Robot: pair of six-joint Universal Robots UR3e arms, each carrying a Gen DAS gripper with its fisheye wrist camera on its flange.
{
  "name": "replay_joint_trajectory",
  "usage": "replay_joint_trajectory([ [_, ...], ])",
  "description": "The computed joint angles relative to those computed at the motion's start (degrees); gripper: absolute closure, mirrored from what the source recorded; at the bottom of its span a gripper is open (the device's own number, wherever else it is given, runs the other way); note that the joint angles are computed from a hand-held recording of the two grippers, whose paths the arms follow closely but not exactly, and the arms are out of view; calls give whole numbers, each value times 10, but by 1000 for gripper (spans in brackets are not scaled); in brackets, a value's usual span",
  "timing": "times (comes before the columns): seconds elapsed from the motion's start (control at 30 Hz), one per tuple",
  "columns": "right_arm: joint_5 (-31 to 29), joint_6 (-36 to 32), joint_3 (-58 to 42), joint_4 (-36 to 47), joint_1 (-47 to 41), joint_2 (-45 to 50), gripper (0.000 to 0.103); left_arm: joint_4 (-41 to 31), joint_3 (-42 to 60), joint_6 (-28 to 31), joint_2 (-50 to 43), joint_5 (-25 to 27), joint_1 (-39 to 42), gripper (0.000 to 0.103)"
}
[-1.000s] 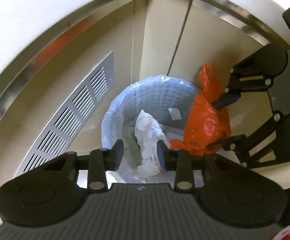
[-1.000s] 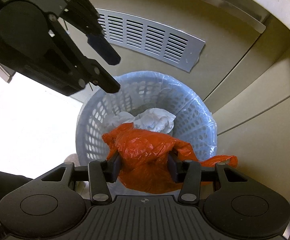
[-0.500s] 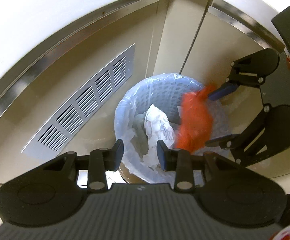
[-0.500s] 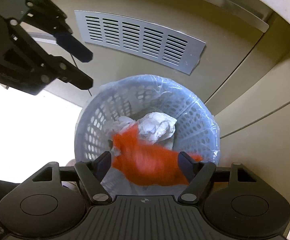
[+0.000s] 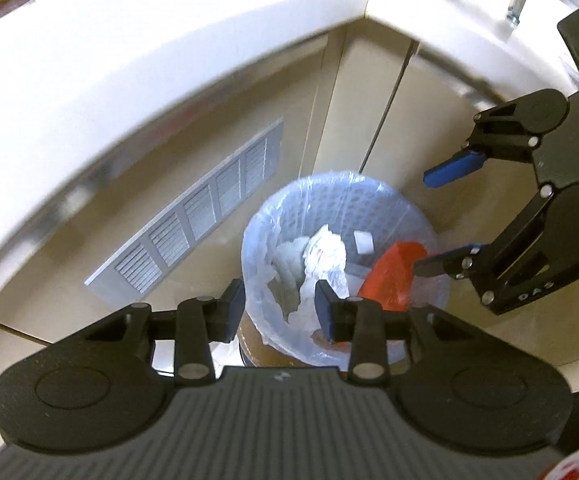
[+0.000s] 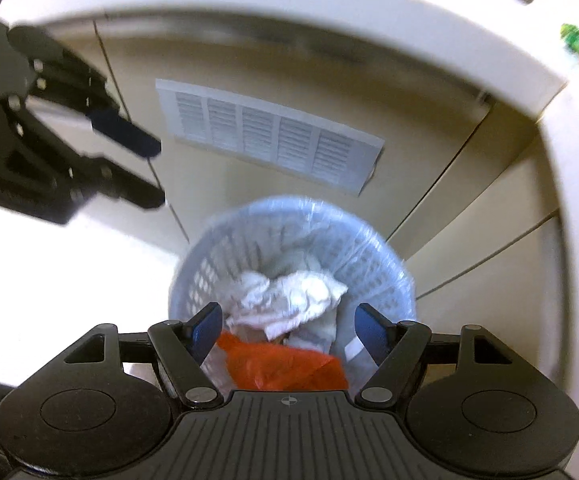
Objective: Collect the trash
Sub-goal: 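Move the right gripper up to the cardboard tube while the left gripper moves to the green wrapper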
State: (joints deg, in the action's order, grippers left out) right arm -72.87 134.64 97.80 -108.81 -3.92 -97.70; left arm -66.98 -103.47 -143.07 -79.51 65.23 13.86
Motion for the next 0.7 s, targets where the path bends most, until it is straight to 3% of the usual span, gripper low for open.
replay_joint_trajectory([
  [0.13, 36, 9, -35, 34, -24, -40, 30, -40, 24, 14, 39, -32, 26, 65],
  [0.27, 99, 21, -80, 78, -75, -80, 30, -60, 63, 13, 58, -80, 41, 52],
  [0.47, 196, 81, -113, 75, -198, -134, 30, 1, 147, -60, 1, -123, 6, 39],
  [0.6, 210, 160, -124, 27, -267, -128, 30, 57, 225, -122, -74, -120, -42, 35],
  [0.7, 171, 240, -146, -29, -288, -84, 30, 75, 309, -159, -140, -98, -84, 34],
])
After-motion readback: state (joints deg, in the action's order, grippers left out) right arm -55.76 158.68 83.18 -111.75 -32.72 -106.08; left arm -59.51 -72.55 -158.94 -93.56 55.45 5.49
